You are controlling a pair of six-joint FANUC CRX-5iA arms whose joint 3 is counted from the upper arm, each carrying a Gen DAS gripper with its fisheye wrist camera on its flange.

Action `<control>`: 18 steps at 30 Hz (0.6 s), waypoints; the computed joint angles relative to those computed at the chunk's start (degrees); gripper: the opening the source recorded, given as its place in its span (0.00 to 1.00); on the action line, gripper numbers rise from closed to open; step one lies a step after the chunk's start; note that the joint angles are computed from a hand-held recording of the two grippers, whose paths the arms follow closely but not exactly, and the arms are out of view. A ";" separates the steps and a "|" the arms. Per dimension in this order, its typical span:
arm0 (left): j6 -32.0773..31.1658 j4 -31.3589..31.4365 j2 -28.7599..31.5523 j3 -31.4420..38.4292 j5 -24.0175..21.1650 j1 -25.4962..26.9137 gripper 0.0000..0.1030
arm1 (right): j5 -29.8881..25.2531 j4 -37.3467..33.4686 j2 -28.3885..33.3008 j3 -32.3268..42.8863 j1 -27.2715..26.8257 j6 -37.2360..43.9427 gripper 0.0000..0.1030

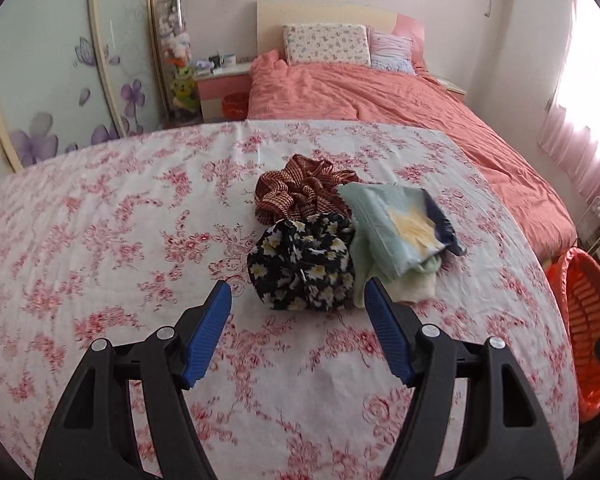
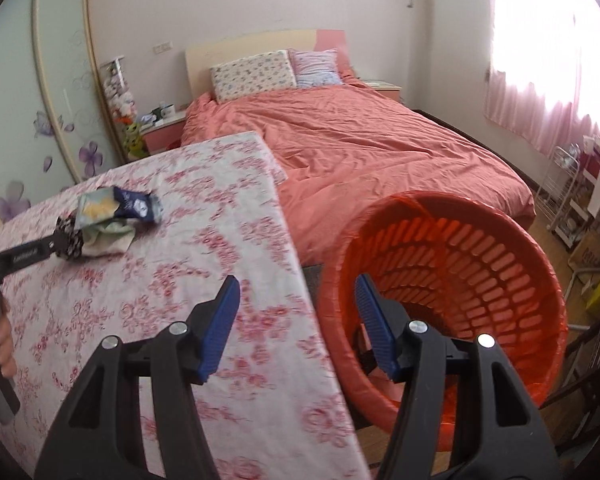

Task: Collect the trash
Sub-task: 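Grasp the floral scrunchie with the left tool while the right tool grasps the snack bag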

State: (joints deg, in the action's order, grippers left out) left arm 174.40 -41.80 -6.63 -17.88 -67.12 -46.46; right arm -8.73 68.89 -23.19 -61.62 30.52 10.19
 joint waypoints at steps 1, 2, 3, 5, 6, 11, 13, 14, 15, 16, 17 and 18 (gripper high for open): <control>-0.56 0.99 -0.28 -0.65 1.65 1.34 0.66 | -0.18 1.11 0.25 0.07 0.67 -0.68 0.58; -1.03 1.72 -0.89 -1.56 3.85 2.53 0.64 | -0.21 2.25 0.48 0.10 1.05 -1.37 0.58; -1.26 2.16 -1.12 -2.03 5.37 3.43 0.63 | -0.41 2.45 0.71 0.27 1.52 -1.33 0.58; -1.73 3.13 -1.33 -2.66 7.26 5.02 0.42 | -1.26 2.05 1.26 0.76 3.01 -1.15 0.58; -2.54 3.87 -1.55 -3.12 8.46 5.89 0.34 | -1.59 1.90 1.61 1.01 3.65 -1.18 0.58; -3.17 3.11 -3.59 -4.97 9.01 5.86 0.12 | -2.01 0.63 3.58 2.58 6.62 -1.05 0.58; -2.60 2.50 -5.26 -6.16 7.58 5.10 0.12 | -1.57 1.09 4.57 3.25 7.47 -1.78 0.58; -2.41 2.23 -6.12 -6.78 6.55 4.79 0.12 | -1.31 0.93 5.27 3.78 8.11 -1.94 0.58; -2.22 2.09 -7.05 -7.46 5.59 4.45 0.12 | -1.16 0.88 5.77 4.19 8.67 -2.17 0.57; -1.76 1.97 -8.51 -8.44 3.74 3.78 0.12 | -0.69 1.54 6.51 4.69 9.06 -2.97 0.58; -1.60 1.97 -9.42 -9.13 2.75 3.58 0.12 | -0.05 2.90 7.29 5.15 9.20 -4.30 0.58; -1.44 2.07 -10.43 -9.94 1.73 3.39 0.12 | 0.71 4.72 7.96 5.50 9.15 -5.99 0.57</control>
